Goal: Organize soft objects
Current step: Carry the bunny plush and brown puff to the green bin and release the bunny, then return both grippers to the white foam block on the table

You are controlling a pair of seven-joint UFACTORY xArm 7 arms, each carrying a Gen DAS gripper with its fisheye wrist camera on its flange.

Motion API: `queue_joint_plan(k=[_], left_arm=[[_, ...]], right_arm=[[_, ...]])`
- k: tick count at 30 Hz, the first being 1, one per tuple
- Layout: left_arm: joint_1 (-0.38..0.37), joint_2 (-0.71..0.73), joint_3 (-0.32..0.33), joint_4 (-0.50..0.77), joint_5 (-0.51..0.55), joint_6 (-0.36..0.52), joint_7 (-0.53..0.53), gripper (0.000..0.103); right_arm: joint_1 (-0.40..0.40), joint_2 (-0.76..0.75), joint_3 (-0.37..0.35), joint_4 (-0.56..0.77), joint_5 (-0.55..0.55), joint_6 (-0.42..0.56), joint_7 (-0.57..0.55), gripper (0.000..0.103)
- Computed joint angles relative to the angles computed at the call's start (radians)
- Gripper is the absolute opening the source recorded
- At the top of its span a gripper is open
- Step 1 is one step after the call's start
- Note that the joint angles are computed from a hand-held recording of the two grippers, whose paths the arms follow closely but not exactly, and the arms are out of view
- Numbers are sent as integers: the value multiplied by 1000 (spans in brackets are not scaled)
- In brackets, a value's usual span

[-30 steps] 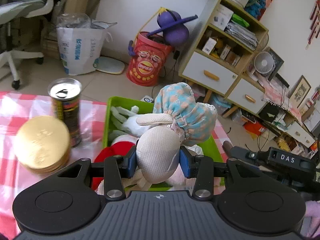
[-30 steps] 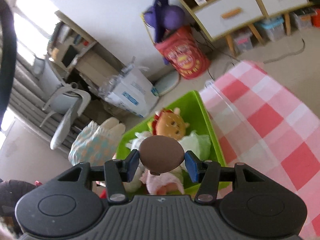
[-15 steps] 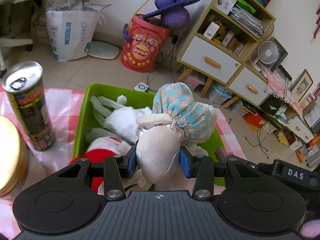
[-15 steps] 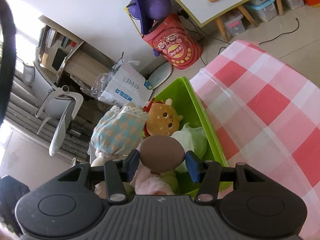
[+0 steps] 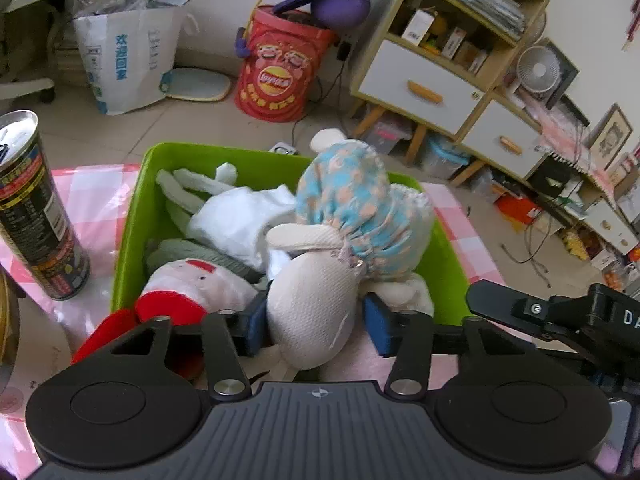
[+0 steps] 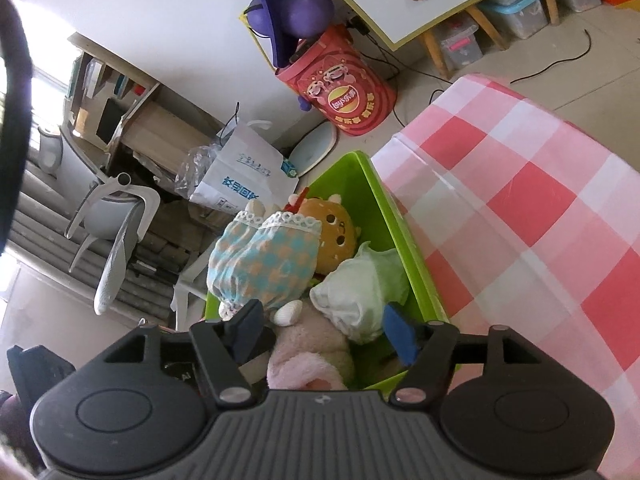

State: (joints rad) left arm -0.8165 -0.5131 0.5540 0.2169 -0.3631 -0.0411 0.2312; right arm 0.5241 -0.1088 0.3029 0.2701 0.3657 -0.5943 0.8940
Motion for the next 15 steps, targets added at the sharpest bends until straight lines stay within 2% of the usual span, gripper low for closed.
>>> queue_joint_plan(k=[3,6,11,15], left_arm=[[-14,-20,16,-10,3,-19,2,65],[16,-36,-13,-17,20,-16,-16,69],[162,-111,-148,-41,40,66,-53,76],[292,-241,-257,-88,54,145,-60,80]], right_arm=[[-1,-9,2,-2,3,5,-6,52],[-4,-23,5,-6,9,21,-15,53],[-19,-79,29,-15,41,75,-50,53],[-69,-164,126,-16,127,162,-145,54]])
